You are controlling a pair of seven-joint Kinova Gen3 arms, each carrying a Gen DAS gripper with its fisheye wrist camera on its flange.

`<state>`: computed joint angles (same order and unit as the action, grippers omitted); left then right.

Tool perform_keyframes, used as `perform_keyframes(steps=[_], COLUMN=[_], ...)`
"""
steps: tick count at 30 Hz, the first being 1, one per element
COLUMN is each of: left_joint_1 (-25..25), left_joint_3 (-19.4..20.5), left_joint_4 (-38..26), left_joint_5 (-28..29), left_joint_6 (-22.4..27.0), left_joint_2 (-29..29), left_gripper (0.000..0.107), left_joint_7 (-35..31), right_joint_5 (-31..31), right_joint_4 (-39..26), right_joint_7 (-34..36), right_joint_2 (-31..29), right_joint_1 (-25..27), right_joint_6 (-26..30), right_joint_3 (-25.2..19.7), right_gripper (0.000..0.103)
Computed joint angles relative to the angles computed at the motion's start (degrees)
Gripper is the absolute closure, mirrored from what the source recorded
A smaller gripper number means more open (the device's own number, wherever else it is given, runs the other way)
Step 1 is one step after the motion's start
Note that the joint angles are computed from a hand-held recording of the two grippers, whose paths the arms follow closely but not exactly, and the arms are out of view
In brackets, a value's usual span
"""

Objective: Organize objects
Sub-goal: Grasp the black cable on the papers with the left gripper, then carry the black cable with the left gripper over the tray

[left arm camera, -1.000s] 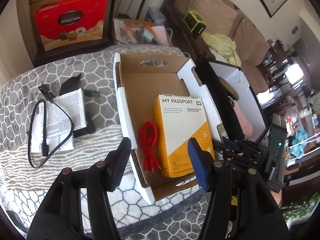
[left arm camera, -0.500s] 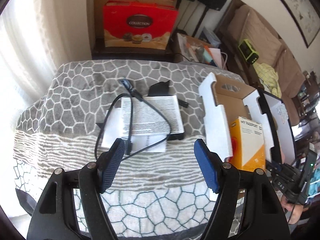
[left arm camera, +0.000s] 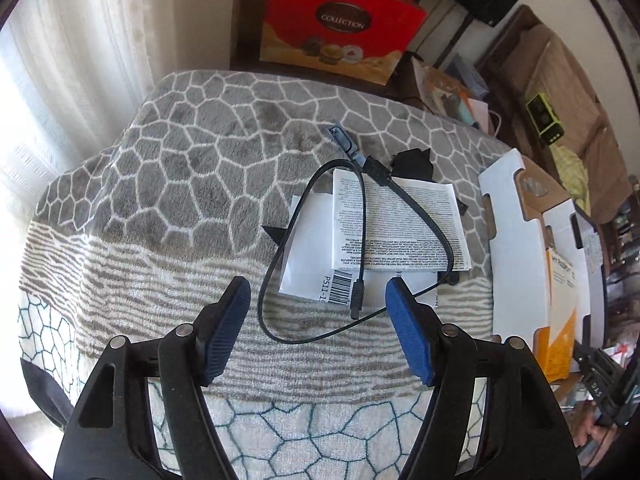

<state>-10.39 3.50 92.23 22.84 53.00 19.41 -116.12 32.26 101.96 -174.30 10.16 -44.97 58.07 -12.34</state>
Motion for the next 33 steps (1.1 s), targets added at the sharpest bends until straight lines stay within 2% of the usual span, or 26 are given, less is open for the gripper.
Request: perform_keyframes(steps=[3,4,8,9,11,18,23,27,29,33], left_joint_1=[1.5,2.5,7.2,7.7,7.7,4.1,1.9,0.7,1.4,4.5], left_joint_3=[0.4,0.3,-0.3,-0.2,0.3,1.8,2.1,2.0,2.1,2.4], left_joint_4=[-0.4,-0.8,-1.9,-1.9,-1.0,1.2,0.5,-1.2,-2.0,-3.3], left_joint_5=[-1.0,-2.1,-8.5,-9.4,-9.4,-3.2,3.3,9.5,11.1,10.7], left_joint_6=[-0.7,-0.8,-1.4,-1.6,-2.6,-3.4,-0.7,4.0,5.5,5.8], left_joint_2=[0.3,0.6,1.8,1.9,1.6,-2.1,-5.0,-5.9,-5.9,-5.8], left_gripper=[0.047,0.051,0.077,0.081,0.099,0.102,0.103,0.102,0.102,0.102], left_joint_7=[0.2,1.0,5.3,5.8,5.8,1.8,-3.0,-6.5,-7.1,-5.8], right_joint_5=[-0.1,-0.2,-0.4,-0.5,-0.5,-0.4,-0.3,-0.5,-0.7,-0.7], right_joint_4=[0.0,-0.1,0.0,0.0,0.0,0.2,0.2,0.5,0.6,0.7], right_joint_7=[0.0,0.1,0.3,0.2,0.3,0.0,-0.2,-0.1,-0.1,-0.1], right_joint_2=[0.1,0.2,0.3,0.3,0.3,0.3,0.3,0.2,0.1,0.0], right_joint_1=[0.0,0.0,0.0,0.0,0.0,-0.1,-0.1,0.2,0.3,0.4], right_joint_6=[0.0,0.0,-0.3,-0.3,-0.4,-0.6,-0.6,-1.1,-1.5,-1.6], right_joint_3=[0.0,0.0,0.1,0.1,0.1,0.2,0.2,0.2,0.2,0.2], right_gripper=[0.088,0.088,0.088,0.088,0.088,0.087,0.087,0.087,0.087,0.087])
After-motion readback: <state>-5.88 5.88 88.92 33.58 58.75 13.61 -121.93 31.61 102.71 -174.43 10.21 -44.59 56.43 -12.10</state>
